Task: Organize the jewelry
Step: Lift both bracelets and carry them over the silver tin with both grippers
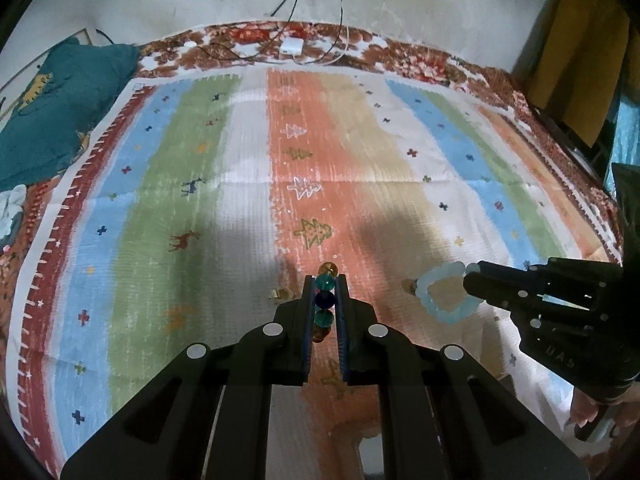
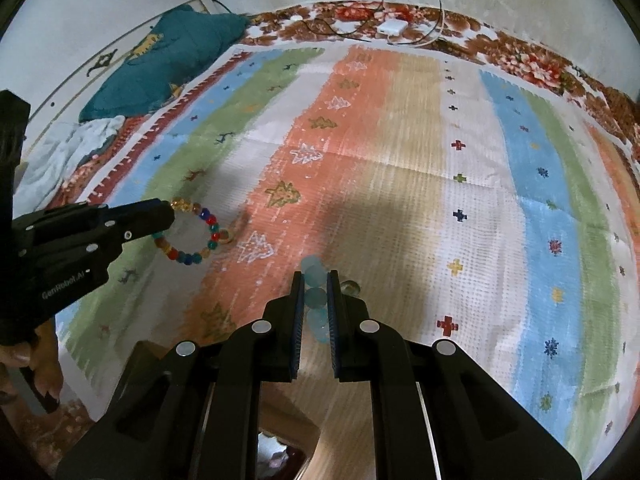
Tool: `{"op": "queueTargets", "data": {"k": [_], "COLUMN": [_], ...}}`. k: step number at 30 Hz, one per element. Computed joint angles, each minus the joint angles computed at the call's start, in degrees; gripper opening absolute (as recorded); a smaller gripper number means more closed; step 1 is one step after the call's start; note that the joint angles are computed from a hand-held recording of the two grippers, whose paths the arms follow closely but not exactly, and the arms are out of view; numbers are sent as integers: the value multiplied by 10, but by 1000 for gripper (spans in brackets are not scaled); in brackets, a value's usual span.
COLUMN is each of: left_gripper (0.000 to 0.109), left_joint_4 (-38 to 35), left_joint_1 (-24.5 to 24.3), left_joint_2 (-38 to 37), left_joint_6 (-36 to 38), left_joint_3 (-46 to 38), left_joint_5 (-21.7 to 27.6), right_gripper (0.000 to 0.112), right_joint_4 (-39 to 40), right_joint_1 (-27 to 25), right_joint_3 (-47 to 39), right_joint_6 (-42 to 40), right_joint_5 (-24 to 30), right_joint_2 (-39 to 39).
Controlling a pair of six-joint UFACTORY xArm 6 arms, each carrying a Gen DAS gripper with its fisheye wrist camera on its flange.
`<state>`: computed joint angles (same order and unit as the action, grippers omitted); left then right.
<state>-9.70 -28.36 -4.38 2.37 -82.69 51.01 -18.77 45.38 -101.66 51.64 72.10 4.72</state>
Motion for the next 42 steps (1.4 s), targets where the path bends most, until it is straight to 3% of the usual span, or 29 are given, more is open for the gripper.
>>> {"op": "queueTargets", "data": {"k": [19, 42], "left_gripper": [9, 9], "left_joint_4": [-33, -32], "left_joint_1": [-15, -40], "left_joint_2": [-114, -204], "left_joint_6": [8, -5], "left_joint_3": [84, 167], "left_joint_5": [-20, -26], "right_gripper": [12, 12], "right_joint_4": [-69, -96], "right_joint_1": [74, 139], "right_joint_3": [0, 36], "right_joint_6": [53, 102], "right_joint_5": [-2, 11], "right_joint_2": [-43, -84]}}
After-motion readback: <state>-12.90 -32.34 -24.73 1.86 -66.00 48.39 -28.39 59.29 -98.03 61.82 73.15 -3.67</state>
